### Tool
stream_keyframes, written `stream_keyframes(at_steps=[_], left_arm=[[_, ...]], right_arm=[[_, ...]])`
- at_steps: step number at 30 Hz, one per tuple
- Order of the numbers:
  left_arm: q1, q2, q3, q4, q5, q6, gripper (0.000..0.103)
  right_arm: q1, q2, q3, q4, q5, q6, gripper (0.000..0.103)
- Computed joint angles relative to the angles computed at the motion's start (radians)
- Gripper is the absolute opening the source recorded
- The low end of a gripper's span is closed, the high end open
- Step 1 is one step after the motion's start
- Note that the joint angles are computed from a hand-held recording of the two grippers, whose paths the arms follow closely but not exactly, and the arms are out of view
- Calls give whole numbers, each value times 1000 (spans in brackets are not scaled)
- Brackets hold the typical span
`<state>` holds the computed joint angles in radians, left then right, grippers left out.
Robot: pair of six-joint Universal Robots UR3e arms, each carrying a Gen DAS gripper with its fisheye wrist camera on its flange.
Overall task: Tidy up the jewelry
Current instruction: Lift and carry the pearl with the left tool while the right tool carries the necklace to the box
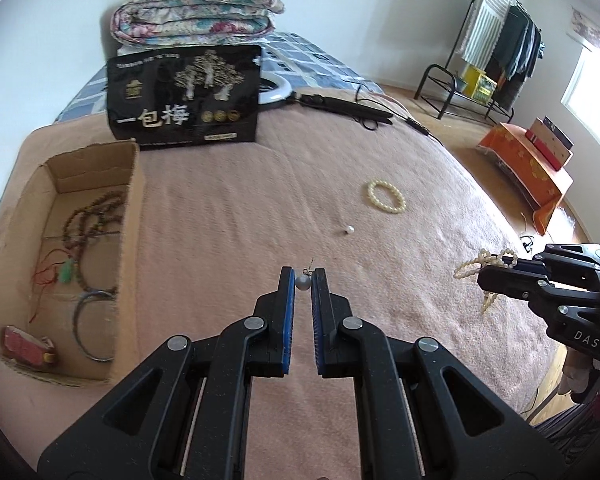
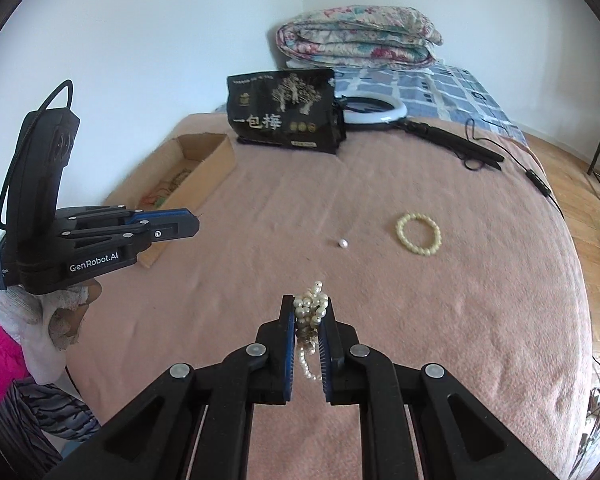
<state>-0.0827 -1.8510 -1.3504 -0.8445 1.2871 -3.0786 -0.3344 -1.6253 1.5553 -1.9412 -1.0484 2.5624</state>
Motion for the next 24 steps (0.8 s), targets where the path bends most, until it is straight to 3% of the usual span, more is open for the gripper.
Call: stream_keyframes(at_steps=[24], left_arm=[[406, 168, -70, -93, -86, 127, 6]], right_arm=[[356, 396, -455, -89, -25, 244, 8]])
